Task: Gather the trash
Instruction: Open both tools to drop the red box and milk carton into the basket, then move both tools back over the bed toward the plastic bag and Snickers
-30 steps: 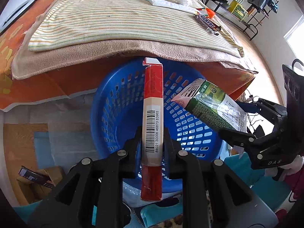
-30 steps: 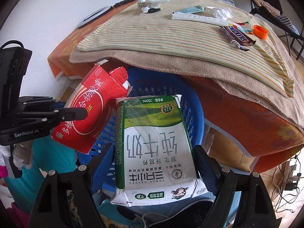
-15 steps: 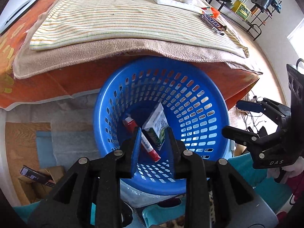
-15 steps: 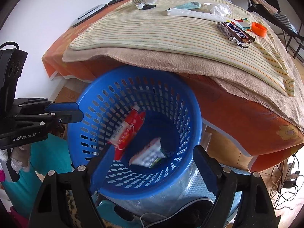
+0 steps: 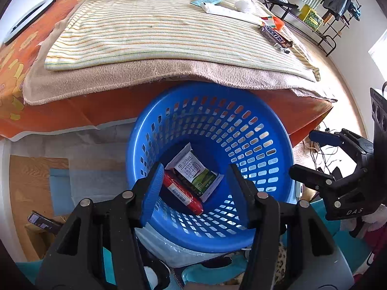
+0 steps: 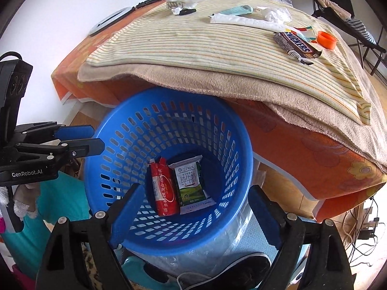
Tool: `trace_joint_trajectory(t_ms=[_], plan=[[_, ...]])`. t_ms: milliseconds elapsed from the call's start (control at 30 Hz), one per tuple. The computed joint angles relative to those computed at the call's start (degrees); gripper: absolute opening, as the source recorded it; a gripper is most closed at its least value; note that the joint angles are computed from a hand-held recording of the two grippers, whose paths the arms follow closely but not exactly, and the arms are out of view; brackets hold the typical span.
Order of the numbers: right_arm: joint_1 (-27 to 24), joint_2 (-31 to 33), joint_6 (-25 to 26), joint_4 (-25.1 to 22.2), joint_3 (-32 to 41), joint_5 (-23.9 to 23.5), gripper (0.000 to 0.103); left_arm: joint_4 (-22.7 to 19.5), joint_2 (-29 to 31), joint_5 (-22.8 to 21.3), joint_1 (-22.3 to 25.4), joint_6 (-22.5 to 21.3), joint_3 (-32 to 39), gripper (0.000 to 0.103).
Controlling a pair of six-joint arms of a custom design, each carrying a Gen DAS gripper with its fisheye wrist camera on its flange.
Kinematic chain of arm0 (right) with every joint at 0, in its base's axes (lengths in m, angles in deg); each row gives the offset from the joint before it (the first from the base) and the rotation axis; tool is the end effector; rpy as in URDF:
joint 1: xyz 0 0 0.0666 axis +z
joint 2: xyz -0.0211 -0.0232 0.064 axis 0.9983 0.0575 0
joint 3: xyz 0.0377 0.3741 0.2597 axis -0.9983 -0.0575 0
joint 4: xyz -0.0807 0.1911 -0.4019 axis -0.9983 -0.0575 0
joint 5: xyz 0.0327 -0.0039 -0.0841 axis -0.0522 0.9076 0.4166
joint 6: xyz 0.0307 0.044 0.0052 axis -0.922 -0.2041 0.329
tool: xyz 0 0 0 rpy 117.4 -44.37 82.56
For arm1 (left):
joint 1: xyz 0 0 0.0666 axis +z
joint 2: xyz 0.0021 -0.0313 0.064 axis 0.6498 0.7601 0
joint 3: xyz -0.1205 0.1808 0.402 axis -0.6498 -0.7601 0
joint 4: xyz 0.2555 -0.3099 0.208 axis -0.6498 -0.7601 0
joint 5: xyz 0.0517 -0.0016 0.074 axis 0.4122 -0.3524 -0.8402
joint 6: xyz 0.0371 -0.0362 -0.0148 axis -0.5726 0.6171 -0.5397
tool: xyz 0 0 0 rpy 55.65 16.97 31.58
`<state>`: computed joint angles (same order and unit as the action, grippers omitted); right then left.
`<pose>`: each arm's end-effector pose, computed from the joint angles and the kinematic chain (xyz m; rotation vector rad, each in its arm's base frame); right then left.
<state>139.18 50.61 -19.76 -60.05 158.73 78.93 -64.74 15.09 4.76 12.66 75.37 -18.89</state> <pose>0.2933 0.3711 0.4215 -0.2139 2.7163 0.2477 0.3623 -0.1992 0.4250 0.5009 2.7233 -0.4253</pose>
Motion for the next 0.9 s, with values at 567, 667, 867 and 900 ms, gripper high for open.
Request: trace_joint_trajectory(t_ms=[567, 667, 867, 900], plan=[[-1.23, -0.99, -2.14, -1.99, 1.50, 4.64, 0.095, -0.37, 2.98, 0.78, 2.13, 0.08, 7.26, 0.069], [-1.87, -1.53, -2.44, -1.52, 1.53, 4.62, 0.095, 0.40, 4.33, -0.12, 2.79, -0.39, 9.71, 0.069], [-3.52, -2.72, -3.09, -0.57, 1.89, 4.39, 0.095, 2.14, 7.86, -1.79, 4.24, -0.96, 15.44, 0.071], [-3.78, -2.92, -3.09, -0.24, 1.95, 4.44, 0.095, 2.54, 8.50, -1.99, 4.49, -1.00, 16.38, 0.074]])
